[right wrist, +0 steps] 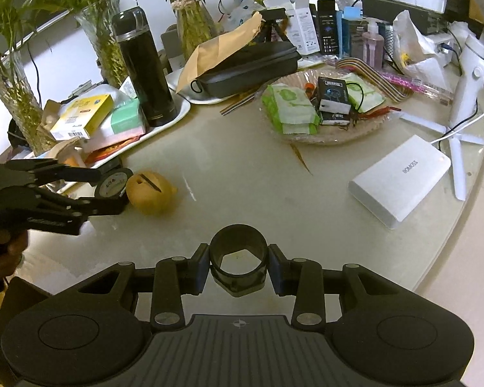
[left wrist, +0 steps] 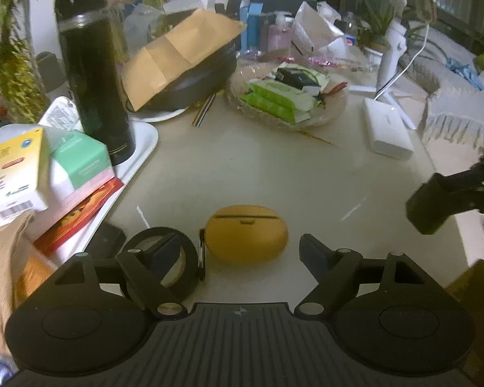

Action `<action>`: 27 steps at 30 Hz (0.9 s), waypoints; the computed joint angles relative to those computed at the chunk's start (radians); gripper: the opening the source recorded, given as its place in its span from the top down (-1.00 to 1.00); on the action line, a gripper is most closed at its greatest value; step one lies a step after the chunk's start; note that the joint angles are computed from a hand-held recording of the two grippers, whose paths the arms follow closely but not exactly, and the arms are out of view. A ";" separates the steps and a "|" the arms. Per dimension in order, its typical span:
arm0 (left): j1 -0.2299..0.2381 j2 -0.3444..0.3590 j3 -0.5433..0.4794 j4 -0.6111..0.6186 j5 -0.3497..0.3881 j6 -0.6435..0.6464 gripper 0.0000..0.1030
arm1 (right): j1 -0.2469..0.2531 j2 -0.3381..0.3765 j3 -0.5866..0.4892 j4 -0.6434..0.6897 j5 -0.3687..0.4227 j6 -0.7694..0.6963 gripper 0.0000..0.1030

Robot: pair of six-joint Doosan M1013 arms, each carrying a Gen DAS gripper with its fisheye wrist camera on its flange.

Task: Organize rigid objects
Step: 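Grasp the yellow round box with the left gripper while the right gripper holds the sleeve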

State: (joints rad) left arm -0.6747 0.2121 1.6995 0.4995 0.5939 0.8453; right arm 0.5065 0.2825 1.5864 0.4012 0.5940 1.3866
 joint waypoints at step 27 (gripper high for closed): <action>0.025 0.087 -0.085 -0.138 0.074 0.150 -0.48 | -0.015 -0.004 0.011 0.080 -0.007 -0.037 0.21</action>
